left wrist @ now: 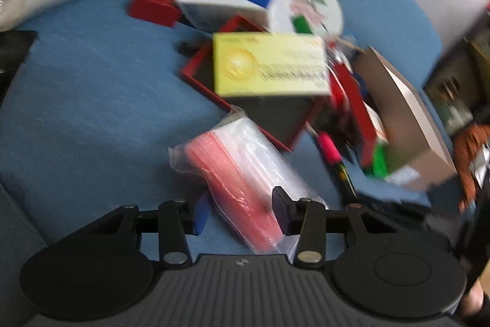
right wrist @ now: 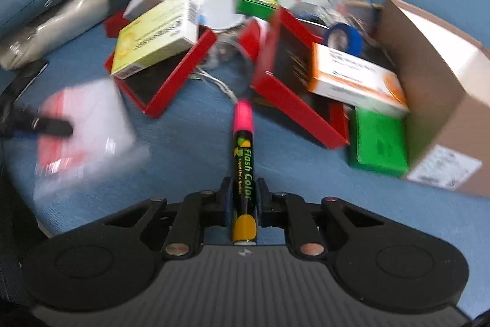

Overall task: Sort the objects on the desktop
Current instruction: 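Grasp the pink zip bags with the left gripper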

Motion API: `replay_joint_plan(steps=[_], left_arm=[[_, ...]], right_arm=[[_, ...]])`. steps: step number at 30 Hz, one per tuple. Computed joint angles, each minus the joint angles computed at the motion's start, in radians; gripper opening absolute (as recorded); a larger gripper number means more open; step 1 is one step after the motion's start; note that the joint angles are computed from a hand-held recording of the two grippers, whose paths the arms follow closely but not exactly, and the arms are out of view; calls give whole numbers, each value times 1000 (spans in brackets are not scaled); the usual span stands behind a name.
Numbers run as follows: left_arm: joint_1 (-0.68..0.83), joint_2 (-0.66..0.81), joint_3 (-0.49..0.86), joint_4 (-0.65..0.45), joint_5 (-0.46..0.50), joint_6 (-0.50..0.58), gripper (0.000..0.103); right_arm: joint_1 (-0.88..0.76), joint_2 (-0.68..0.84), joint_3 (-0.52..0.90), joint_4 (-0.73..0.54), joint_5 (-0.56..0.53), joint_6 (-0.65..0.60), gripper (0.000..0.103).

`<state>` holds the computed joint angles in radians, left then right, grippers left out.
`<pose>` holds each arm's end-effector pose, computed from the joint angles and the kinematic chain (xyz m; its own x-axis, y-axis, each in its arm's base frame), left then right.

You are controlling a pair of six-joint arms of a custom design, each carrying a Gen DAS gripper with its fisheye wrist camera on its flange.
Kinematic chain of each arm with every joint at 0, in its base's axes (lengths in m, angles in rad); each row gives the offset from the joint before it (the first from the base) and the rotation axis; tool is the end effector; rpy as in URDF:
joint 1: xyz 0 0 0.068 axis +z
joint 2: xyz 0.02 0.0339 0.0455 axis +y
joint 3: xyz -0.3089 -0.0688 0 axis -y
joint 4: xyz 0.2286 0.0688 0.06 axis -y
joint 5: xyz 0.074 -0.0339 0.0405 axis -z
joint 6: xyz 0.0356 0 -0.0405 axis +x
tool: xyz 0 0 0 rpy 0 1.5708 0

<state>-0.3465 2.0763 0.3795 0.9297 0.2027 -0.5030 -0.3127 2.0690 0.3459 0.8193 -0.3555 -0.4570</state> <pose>0.2598 -0.1014 0.0739 -0.7980 -0.2139 -0.5634 0.0962 0.8777 -0.4695 0.2499 -0.0678 0.0654 -0.7077 -0.2059 -0.6758 -0.2549 0.9666 -0.0276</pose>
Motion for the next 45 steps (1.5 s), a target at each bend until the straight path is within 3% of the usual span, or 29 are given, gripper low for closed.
replay_joint_plan(steps=[2,4,6,7,8,11,14,16,18,23,24,26,28,31,36,41,45], left_arm=[[-26,4,15,-6,-24,23,47],[-26,-3,24,-27,-29,32,55],[-9,0,18,-13,-21,40,66],[-2,4,13,1,-34,31,70],[4,13,10,14,-39,24,70],[20,34,19,32,-20,5,71],[-2,39,39,22,-47,19,74],[-13,43,54,11,-54,32,81],[-19,49,68,5,-59,46,81],[-19,60,105,-17,-79,93,60],[-7,60,106,-19,-53,101,57],[8,62,100,-10,-26,115,56],[18,74,86,25,-1,140,58],[26,94,60,84,18,157,59],[31,59,79,3,8,151,51],[18,-4,81,-67,7,138,33],[-31,-75,78,-103,4,114,32]], right_arm=[[-6,8,12,-2,-27,37,14],[12,1,18,-4,-14,79,18],[27,-21,-7,31,-3,78,30],[30,-38,-29,52,-13,69,45],[24,-60,-55,67,-46,55,50],[4,-121,-55,-50,-202,-6,61],[49,-99,-33,-100,-257,-10,70],[100,-63,-21,-76,-232,9,70],[108,-22,4,-64,-267,38,70],[92,57,110,-171,-376,132,70],[90,55,113,-189,-387,130,69],[71,40,141,-322,-453,61,55],[59,32,157,-413,-478,-14,54],[68,41,127,-342,-475,6,54],[112,83,117,-189,-455,162,54],[69,90,97,-151,-492,227,26],[15,31,31,-118,-490,188,21]])
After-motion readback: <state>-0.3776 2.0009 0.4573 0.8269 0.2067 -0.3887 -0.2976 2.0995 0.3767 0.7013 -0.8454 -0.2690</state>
